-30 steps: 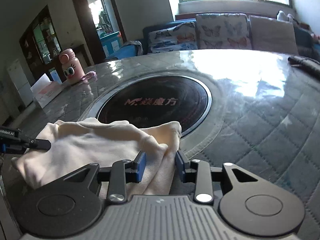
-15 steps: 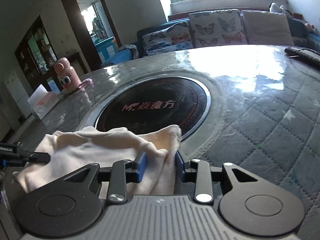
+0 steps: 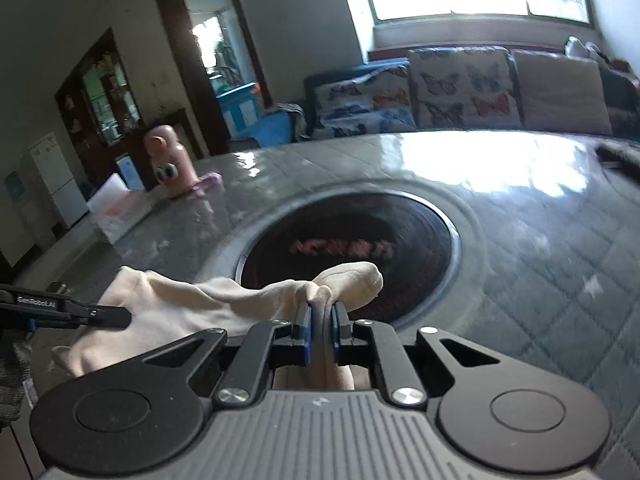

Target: Fold clothes

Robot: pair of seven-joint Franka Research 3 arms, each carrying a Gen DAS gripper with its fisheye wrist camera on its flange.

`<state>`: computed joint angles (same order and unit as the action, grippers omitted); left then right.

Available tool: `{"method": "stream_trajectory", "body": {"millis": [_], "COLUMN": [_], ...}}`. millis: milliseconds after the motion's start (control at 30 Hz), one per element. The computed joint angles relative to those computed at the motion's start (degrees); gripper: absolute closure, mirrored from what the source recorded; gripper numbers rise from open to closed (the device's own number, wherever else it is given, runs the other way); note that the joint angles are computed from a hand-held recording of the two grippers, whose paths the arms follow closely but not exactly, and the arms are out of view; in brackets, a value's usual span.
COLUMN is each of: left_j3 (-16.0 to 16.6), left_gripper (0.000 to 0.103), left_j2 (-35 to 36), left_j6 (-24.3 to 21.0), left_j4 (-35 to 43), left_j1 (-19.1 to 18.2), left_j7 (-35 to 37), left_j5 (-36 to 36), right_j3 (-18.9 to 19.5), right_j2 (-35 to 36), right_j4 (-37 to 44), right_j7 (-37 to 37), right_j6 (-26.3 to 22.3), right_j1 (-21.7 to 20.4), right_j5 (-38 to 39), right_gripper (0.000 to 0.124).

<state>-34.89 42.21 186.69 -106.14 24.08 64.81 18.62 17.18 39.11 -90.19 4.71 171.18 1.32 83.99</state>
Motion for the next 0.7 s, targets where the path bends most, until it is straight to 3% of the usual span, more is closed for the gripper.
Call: {"method": "stream_trajectory", "body": {"millis": [133, 333, 500, 700], "left_j3": [1.79, 8.89, 15.97, 23.2], "left_gripper": [0.085, 0.085, 0.085, 0.085], "left_j2": [-2.58, -6.86, -8.15, -8.08], "left_j6": [2.37, 5.71, 5.41, 3.89], "left_j4": [-2.09, -4.15, -2.58, 0.72], "left_j1": [0.12, -2.27, -5.7, -9.97], "left_j7": [-1.46, -6.79, -10.31, -11.54], "left_j5": [0.14, 1.01, 1.21, -0.35], "right_j3": [0.06, 0.78, 0.77, -2.38], "right_j2": [-0.11, 2.84, 8.05, 16.86], "right_j4": [1.41, 7.05, 15.06, 28.77], "right_j7": [1.35, 7.11, 15.84, 29.28], "right_j6": [-1.18, -2.68, -4.28, -8.43], "right_j1": [1.17, 3.51, 6.63, 11.91], "right_j5": [-3.12, -11.21, -20.74, -33.13], "right_gripper": [0.115, 0.116, 0.116, 0.116]}}
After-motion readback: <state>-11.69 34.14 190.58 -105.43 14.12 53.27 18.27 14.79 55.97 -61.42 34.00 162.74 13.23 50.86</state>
